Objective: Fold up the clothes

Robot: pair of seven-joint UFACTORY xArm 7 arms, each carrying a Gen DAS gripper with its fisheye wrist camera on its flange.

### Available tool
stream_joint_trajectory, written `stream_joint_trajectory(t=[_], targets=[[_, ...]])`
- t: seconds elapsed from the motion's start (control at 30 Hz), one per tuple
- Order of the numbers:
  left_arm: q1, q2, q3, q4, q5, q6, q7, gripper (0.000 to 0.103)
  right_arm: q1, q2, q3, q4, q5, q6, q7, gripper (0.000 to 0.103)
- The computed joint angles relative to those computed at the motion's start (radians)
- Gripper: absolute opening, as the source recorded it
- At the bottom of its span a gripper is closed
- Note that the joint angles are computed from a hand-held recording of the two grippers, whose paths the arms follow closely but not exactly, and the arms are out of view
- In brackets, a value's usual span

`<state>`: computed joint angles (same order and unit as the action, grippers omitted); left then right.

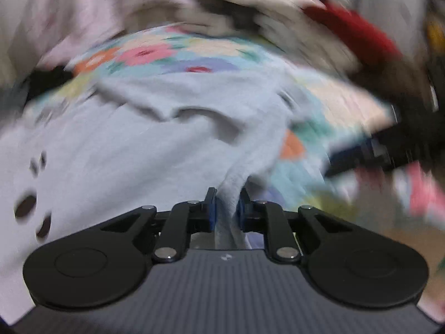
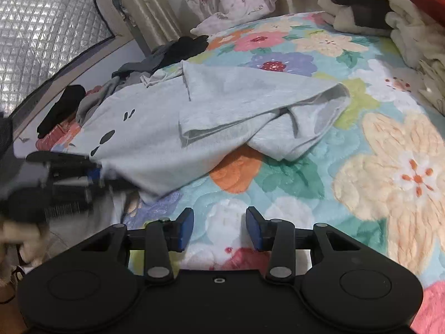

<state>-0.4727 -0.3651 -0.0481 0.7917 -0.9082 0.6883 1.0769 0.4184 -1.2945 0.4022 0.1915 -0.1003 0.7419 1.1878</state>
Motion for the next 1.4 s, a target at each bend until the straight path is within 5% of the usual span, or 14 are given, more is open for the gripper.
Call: stream_joint_trajectory(t=[0.1, 0.2, 0.37, 0.67, 0.73, 0.8, 0.83, 0.9, 1.17, 1.4], targets=[[0.054, 0.104, 0.045, 0.096, -0.062, 0.098, -0.166, 0.015, -0.015, 0.059, -0.009, 0.019, -0.007, -0.03, -0.021, 0.047], [0.101, 0.135, 0.036, 0.12, -0.103, 0.118, -0.211, 0.015, -0.034, 0.112, -0.004, 0.036, -0.01, -0.068, -0.02, 0.048], [0.173, 0.201, 0.05, 0.172, -0.217, 0.28, -0.319, 0.015, -0.066, 0.196, 0.016, 0.065, -0.033, -0.134, -0.015, 0.062], [0.218, 0.138, 0.023, 0.132, -0.302, 0.311, -0.228, 0.015, -0.227, 0.226, 0.038, 0.106, -0.12, 0.005, 0.049, 0.062], [0.209, 0.102, 0.01, 0.107, -0.284, 0.278, -0.178, 0.014, -0.236, 0.198, 0.041, 0.076, -0.135, -0.028, 0.092, 0.062], [0.198, 0.089, 0.015, 0.096, -0.282, 0.284, -0.162, 0.014, -0.237, 0.161, 0.044, 0.037, -0.165, -0.075, 0.105, 0.049], [0.195, 0.089, 0.02, 0.095, -0.283, 0.296, -0.165, 0.014, -0.238, 0.15, 0.042, 0.031, -0.182, -0.081, 0.095, 0.029], [0.195, 0.099, 0.034, 0.103, -0.296, 0.326, -0.181, 0.014, -0.246, 0.107, 0.034, 0.015, -0.21, -0.093, 0.081, 0.021], [0.242, 0.134, 0.063, 0.124, -0.382, 0.457, -0.301, 0.015, -0.321, 0.0, 0.042, 0.141, -0.321, 0.121, -0.113, 0.019], [0.243, 0.167, 0.005, 0.12, -0.278, 0.358, -0.344, 0.018, -0.395, -0.027, -0.023, 0.088, -0.318, 0.08, -0.139, 0.019]])
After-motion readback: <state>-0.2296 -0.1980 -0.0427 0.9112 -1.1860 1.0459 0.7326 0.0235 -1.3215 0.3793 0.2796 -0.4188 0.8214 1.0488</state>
